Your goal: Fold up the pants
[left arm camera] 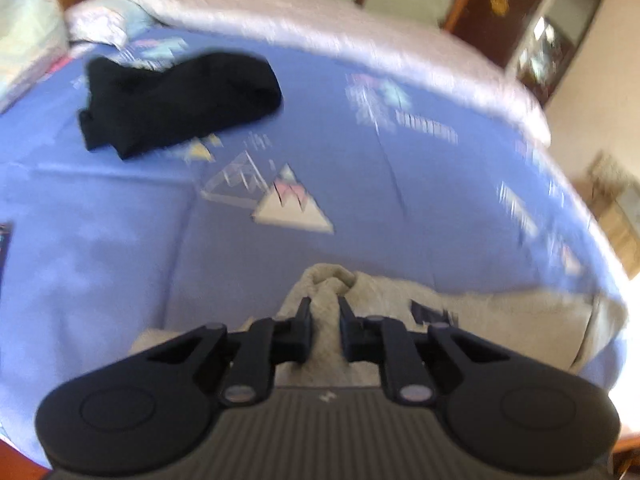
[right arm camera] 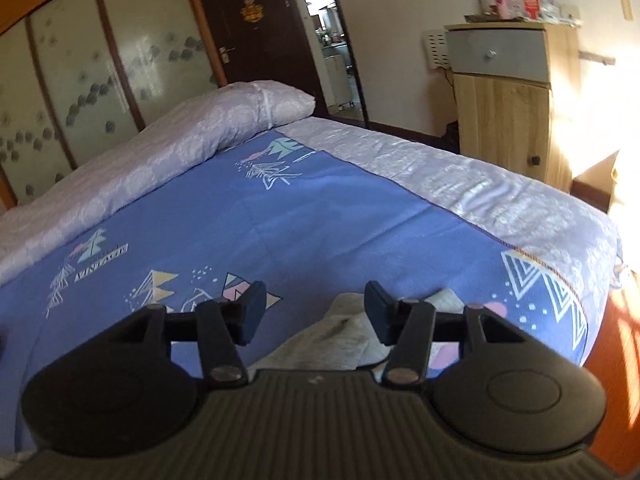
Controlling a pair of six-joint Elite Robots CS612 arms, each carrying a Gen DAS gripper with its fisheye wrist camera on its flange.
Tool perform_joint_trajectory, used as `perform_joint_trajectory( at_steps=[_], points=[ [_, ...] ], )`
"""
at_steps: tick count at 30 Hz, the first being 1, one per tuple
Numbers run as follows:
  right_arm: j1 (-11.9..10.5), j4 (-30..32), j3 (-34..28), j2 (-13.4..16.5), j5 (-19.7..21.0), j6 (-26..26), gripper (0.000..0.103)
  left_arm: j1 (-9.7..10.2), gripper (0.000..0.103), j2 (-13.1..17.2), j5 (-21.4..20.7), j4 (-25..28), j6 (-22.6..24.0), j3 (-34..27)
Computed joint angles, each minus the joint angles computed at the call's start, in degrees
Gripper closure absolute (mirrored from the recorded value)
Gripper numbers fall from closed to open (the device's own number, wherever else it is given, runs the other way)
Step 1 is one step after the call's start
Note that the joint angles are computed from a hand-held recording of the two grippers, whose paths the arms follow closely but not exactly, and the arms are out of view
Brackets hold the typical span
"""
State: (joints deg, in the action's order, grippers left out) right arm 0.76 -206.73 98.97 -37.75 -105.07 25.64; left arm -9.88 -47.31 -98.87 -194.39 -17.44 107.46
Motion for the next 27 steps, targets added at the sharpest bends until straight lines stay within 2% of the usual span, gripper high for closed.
perform_joint_trajectory(
  at_steps=[4,6,8,10,12,14,16,19,20,21,22,23,25,27],
  points=[
    [-0.4,5.4,-2.9,1.1,1.7,-4.4,0.045,1.75,0.091,-0.7,-2.4,-10.3,-8.0,1.7],
    [0.0,10.7,-5.3,2.1,-1.1,-6.5,0.045,1.82,0.091,-1.3,-1.2,-10.8,-9.0,2.0],
    [-0.4,14.8,-6.7,2.9,-2.6,-4.2,0.045,1.72,0.091,-1.7,-0.2,-10.5,-9.2,2.2],
    [-1.3,18.7,-7.7,3.3,-2.7,0.4,0.045,2.07,0.091,-1.8,-0.5,-10.5,-11.0,2.3],
    [-2.6,20.2,-7.6,3.1,0.3,5.4,0.045,2.4,0.091,-1.8,-1.4,-10.8,-12.9,2.7],
    [-3.8,20.9,-8.1,3.0,3.6,7.2,0.044,2.27,0.091,-2.0,-1.0,-10.4,-13.2,3.1],
    [-4.6,23.9,-9.1,2.9,6.0,5.6,0.041,2.16,0.091,-2.0,-0.5,-9.8,-13.1,3.2],
    [-5.0,30.0,-10.9,3.1,9.6,-0.3,0.04,2.13,0.091,-2.0,-0.3,-9.7,-13.9,3.4],
    [-4.8,32.8,-11.5,3.1,10.3,-2.6,0.042,2.12,0.091,-2.1,-0.3,-9.7,-14.2,3.4],
    [-4.2,33.3,-11.8,3.4,8.7,-5.8,0.053,2.16,0.091,-2.1,-0.3,-9.6,-14.4,3.5],
    [-3.8,32.1,-11.5,3.4,8.0,-8.9,0.066,2.17,0.091,-2.1,-0.3,-9.5,-14.4,3.5],
    [-3.9,30.4,-10.8,3.0,9.8,-9.6,0.092,2.19,0.091,-2.1,-0.2,-9.3,-14.4,3.5],
    [-4.2,20.3,-8.1,2.4,11.0,-7.0,0.092,2.34,0.091,-2.1,-0.4,-8.9,-14.7,3.3],
    [-5.2,8.3,-4.3,1.0,15.2,-3.7,0.092,2.46,0.091,-2.0,-0.5,-9.1,-15.2,3.2]
  ],
)
